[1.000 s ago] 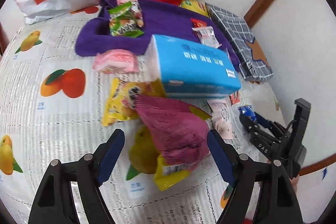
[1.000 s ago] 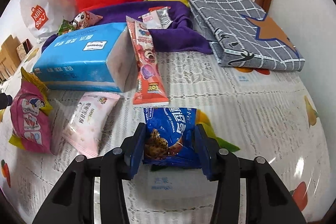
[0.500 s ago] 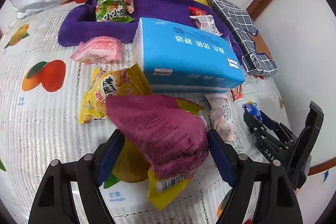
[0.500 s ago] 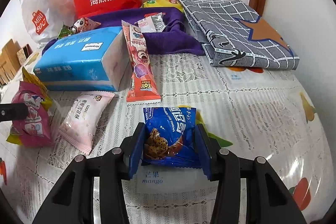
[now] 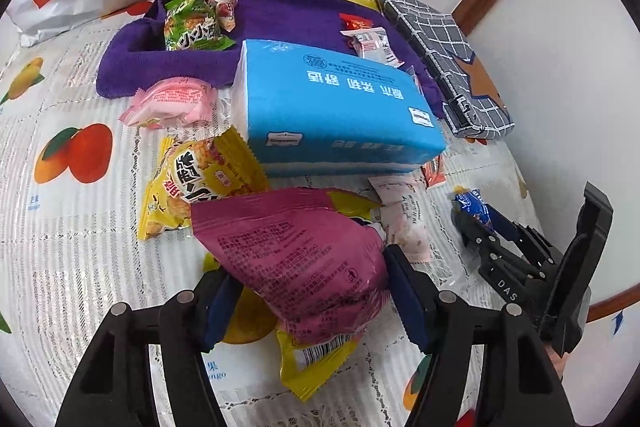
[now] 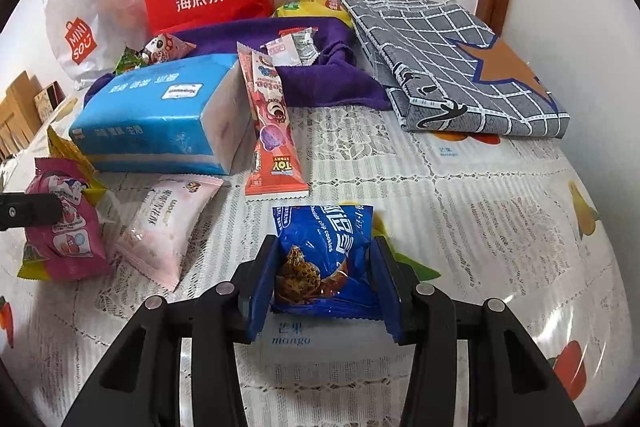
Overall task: Organize snacks
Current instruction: 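Carry the blue cookie packet and pink bag over the purple towel with both tools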
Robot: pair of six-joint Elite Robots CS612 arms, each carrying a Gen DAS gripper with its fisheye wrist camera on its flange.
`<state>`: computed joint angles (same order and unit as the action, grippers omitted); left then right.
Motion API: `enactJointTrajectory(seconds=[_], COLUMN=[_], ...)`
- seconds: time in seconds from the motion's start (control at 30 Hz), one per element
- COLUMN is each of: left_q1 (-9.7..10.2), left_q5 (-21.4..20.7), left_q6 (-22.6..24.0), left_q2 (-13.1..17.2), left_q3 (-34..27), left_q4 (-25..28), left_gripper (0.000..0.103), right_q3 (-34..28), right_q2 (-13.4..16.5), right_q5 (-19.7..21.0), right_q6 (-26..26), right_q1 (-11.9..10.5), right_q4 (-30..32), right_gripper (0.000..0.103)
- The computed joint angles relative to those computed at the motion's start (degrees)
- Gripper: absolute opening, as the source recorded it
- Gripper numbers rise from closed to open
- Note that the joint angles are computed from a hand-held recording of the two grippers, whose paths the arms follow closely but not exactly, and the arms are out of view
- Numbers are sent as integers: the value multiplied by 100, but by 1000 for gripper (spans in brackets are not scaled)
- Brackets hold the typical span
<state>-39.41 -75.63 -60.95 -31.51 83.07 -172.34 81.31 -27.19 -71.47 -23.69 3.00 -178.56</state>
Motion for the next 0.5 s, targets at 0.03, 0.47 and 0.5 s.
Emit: enactJointTrajectory(seconds=[0.03,0.47,0.5], left_q1=[-8,-130,-133], left_q5=[19,448,481], left_q6=[9,-90,-99], left_q2=[-17,-375,-405], left_q3=[21,489,516], left_q4=[-11,-269,-274], left_gripper=[67,67,67], right_q3=[34,492,513], right_q2=[-33,-521,-547], right_q5=[40,564,605], right_q6=[29,168,166], right_q1=[-11,-63,-60], right_q4=[-16,-101,-107], right_gripper=[46,46,46])
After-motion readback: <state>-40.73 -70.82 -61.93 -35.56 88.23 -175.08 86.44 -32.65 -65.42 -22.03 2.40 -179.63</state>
